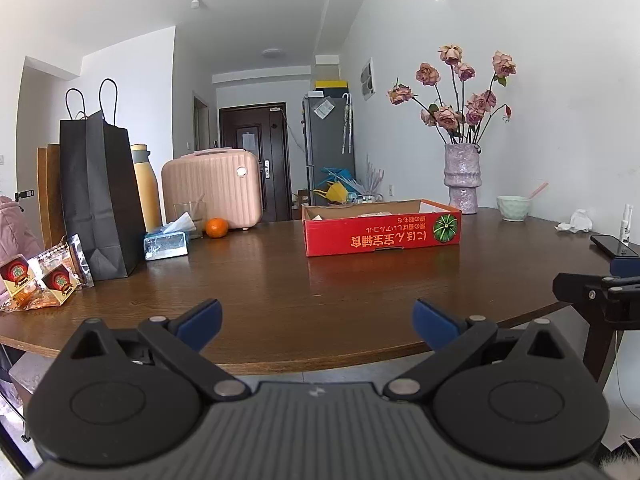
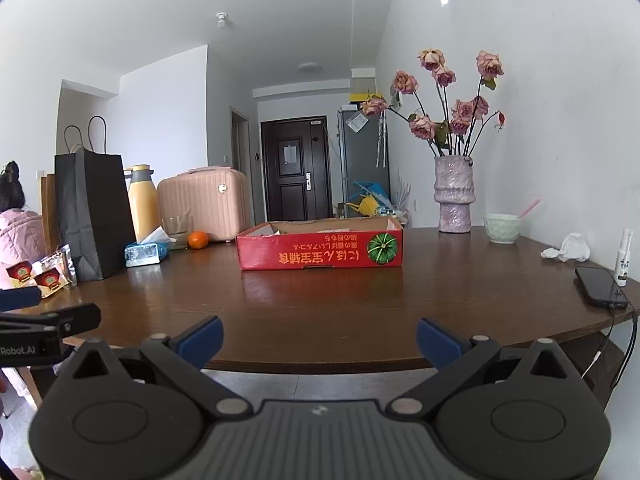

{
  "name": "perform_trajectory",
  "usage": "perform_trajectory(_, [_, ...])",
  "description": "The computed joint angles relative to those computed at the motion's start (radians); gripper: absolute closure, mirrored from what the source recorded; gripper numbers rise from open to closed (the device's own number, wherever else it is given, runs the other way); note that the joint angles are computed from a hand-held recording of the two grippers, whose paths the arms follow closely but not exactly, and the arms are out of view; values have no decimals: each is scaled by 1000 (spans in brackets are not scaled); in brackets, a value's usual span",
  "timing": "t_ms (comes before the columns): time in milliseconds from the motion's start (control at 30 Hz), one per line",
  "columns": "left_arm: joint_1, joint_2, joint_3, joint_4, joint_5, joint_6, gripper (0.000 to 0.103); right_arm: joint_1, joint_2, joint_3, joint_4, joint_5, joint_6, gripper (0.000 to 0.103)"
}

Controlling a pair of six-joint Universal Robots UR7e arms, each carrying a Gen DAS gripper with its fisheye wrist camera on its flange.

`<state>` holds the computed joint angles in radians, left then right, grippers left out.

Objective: Organize rigid objects

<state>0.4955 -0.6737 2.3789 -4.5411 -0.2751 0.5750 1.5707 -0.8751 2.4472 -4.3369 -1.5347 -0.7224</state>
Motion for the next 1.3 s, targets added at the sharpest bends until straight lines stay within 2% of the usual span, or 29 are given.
perform_trajectory(200, [10, -13, 16, 53, -17, -65, 0, 4, -2, -1, 15, 11, -17, 0])
perform_trajectory(700, [5, -1, 10, 3, -15, -10, 0, 4, 1, -5, 9, -5, 5, 0])
perform_trajectory(1300, [8, -10, 13, 29, -15, -30, 0, 2, 2, -1, 3, -2, 2, 0])
